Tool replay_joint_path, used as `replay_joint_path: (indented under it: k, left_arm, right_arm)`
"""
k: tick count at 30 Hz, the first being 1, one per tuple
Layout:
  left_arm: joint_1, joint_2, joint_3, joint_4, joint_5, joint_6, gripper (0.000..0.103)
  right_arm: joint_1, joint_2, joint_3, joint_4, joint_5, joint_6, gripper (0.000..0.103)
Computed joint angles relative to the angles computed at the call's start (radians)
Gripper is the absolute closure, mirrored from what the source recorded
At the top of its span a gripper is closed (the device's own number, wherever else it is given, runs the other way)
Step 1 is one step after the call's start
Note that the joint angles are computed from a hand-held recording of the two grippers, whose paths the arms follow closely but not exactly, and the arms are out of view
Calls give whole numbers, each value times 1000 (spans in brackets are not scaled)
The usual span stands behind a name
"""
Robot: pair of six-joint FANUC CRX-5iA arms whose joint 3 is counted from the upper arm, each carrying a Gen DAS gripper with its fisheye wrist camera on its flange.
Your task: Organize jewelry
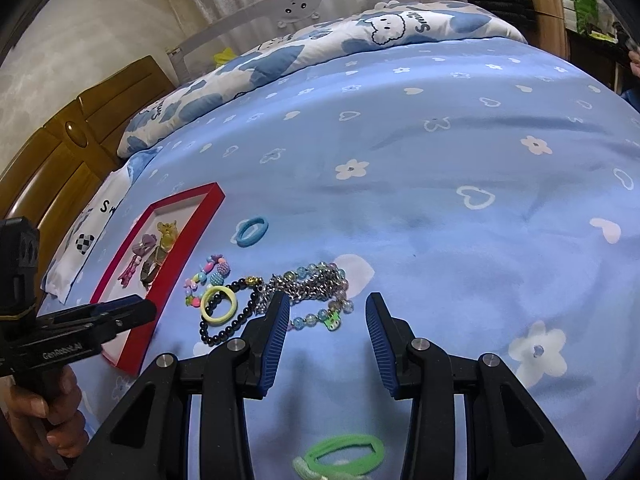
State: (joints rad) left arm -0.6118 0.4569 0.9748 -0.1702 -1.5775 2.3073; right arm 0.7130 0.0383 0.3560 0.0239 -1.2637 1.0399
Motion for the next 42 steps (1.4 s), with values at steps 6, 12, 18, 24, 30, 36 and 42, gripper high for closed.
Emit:
replay_joint_path:
  k: [6, 12, 18, 24, 30, 36, 42]
  left_arm:
    - [9, 63, 63, 16, -24, -24, 57]
    - [19, 111, 103, 27, -43, -41, 58]
    - [25, 164, 160, 31, -66, -71, 67]
    - [18, 201, 208, 25, -80, -109, 85]
    - [24, 157, 131, 41, -22, -101, 96]
    - [18, 102, 65, 39, 21, -94, 96]
    - [11, 32, 1, 31, 60, -72, 96]
  right_arm:
    - [-1, 38, 39, -22, -9, 57, 62]
    - [-4, 84, 71, -31, -26, 99, 63]
    - [-1, 125, 95, -16, -41, 138, 67]
    - [2, 149, 96, 2, -58, 146, 83]
    - [3, 150, 92, 7, -62, 154, 85]
    - [7, 132, 81, 12, -41, 150, 103]
    - [14, 87, 70, 9, 8, 135, 103]
